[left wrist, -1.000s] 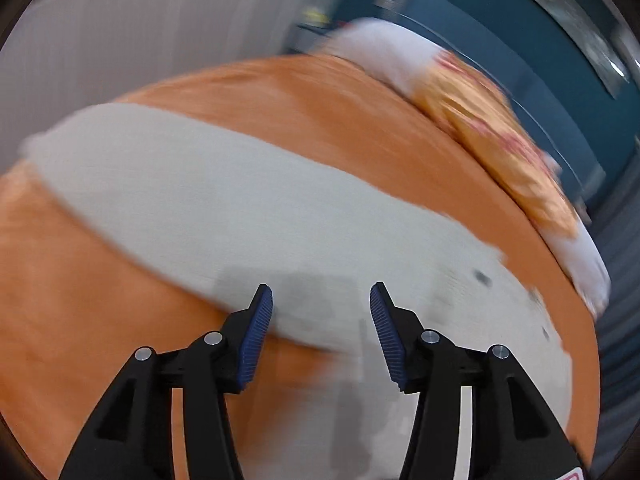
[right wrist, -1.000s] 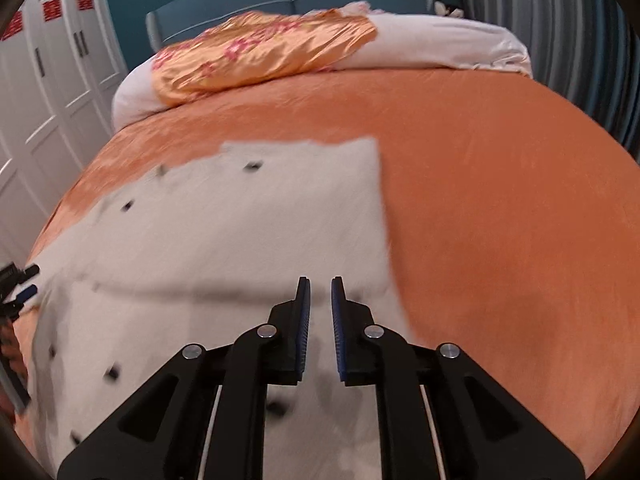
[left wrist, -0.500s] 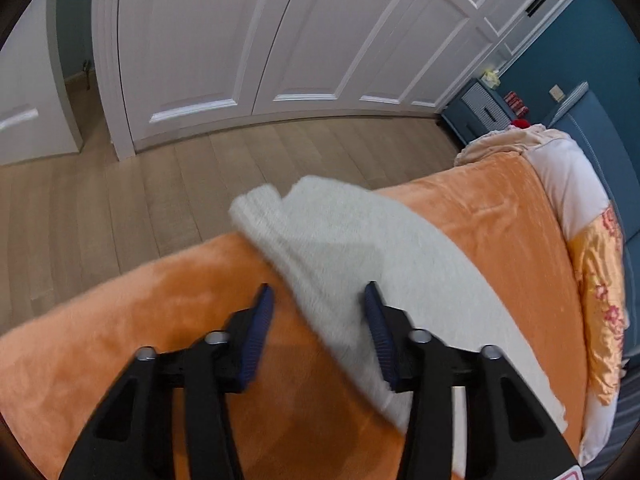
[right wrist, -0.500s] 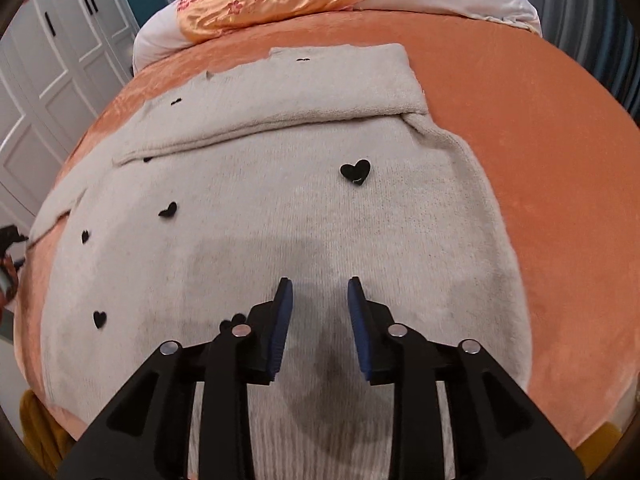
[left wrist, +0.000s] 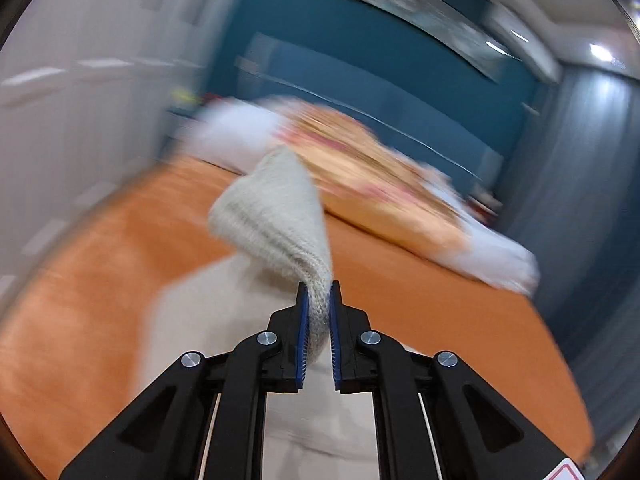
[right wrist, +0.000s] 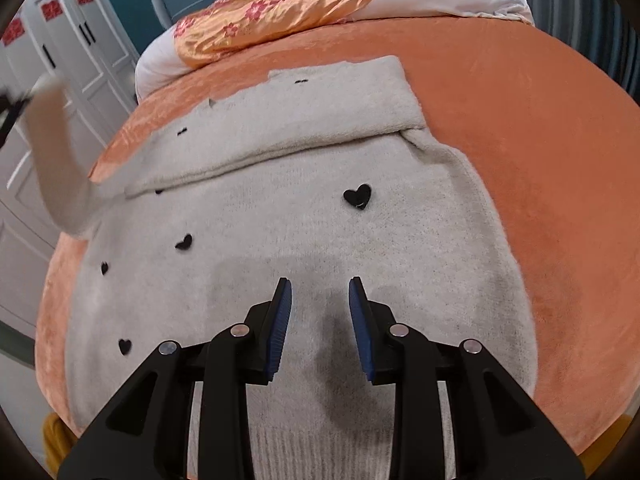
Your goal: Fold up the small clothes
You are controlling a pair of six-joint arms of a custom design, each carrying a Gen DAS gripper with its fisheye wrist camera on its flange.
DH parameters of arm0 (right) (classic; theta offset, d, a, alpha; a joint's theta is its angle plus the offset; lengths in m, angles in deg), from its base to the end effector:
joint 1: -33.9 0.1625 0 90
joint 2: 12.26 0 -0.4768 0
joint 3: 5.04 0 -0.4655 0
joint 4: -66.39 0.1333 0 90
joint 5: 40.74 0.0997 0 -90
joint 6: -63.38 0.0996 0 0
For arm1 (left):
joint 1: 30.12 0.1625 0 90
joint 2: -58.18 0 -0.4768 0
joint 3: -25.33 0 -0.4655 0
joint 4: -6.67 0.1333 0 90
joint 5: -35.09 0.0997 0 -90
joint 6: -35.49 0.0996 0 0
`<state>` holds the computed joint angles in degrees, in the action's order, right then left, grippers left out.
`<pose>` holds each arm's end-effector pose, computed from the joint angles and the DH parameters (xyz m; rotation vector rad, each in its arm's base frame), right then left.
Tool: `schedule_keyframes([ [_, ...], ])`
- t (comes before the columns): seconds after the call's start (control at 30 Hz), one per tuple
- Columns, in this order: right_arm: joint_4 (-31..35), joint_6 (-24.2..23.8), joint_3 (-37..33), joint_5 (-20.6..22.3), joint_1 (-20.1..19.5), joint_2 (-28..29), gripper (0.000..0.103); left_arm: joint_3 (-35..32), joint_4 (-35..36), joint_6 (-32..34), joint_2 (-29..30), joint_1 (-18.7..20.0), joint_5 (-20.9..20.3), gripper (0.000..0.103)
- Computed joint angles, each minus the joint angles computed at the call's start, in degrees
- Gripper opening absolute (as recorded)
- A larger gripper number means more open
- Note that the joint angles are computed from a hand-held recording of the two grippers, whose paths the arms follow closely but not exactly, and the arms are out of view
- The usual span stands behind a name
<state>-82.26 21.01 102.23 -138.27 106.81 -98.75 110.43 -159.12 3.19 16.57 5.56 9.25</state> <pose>-0.0625 -0.6124 0.4565 0.5152 -2.5675 0.6945 -0.5212 -0.6487 0.1753 0.0290 2.3003 -1.4501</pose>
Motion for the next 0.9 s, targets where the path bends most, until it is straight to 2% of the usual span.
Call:
schedule_keyframes([
  [0.03,-0.1,0.1,-0.2,0.4,-0.2,0.0,0.029,-2.6,1.6,-1.1,2.9,0.2,-2.7,0.018],
  [0.07,-0.6,0.3,-0.5,0.7,-0.6,0.0,0.029,-5.0,2.0,-1.4,5.8,0.5,-5.4,0.02],
  [0.13,-0.1,1.2,-1.7,1.3,-1.3,0.2,0.035,-8.7,7.3,-6.9,11.4,1.2,-10.1,0.028],
  [0.23,0.3,2.7,-3.7,1.9,-2.1,0.9,0.037,-6.6,11.4,-16.4,13.3,2.3,-15.7,0.028],
  [0.3,0.3,2.6,-5.4,2.3,-2.2,1.7,0.039,-1.7,10.8,-23.1,11.5,2.8,-17.6,0.028],
  [0.4,1.0,1.0,-8.0,3.4,-1.6,3.7,0.047,5.0,11.1,-31.7,7.1,3.6,-16.1,0.028],
  [0.5,3.5,2.0,-12.9,5.2,0.0,7.7,0.049,11.2,14.1,-40.4,1.7,4.4,-12.3,0.028],
  [0.6,2.8,3.4,-17.2,5.0,2.2,12.3,0.05,16.1,17.0,-47.1,-3.6,5.6,-9.8,0.028],
  [0.67,1.8,3.9,-20.4,3.9,3.7,16.0,0.05,17.5,19.0,-49.9,-5.7,5.8,-8.9,0.028],
  [0.73,2.5,5.2,-23.9,2.5,4.9,19.4,0.051,18.5,17.9,-50.1,-6.4,6.0,-8.3,0.028],
  [0.9,6.0,10.5,-30.2,-0.5,5.8,25.4,0.051,20.9,14.6,-51.2,-7.4,5.8,-9.7,0.028],
])
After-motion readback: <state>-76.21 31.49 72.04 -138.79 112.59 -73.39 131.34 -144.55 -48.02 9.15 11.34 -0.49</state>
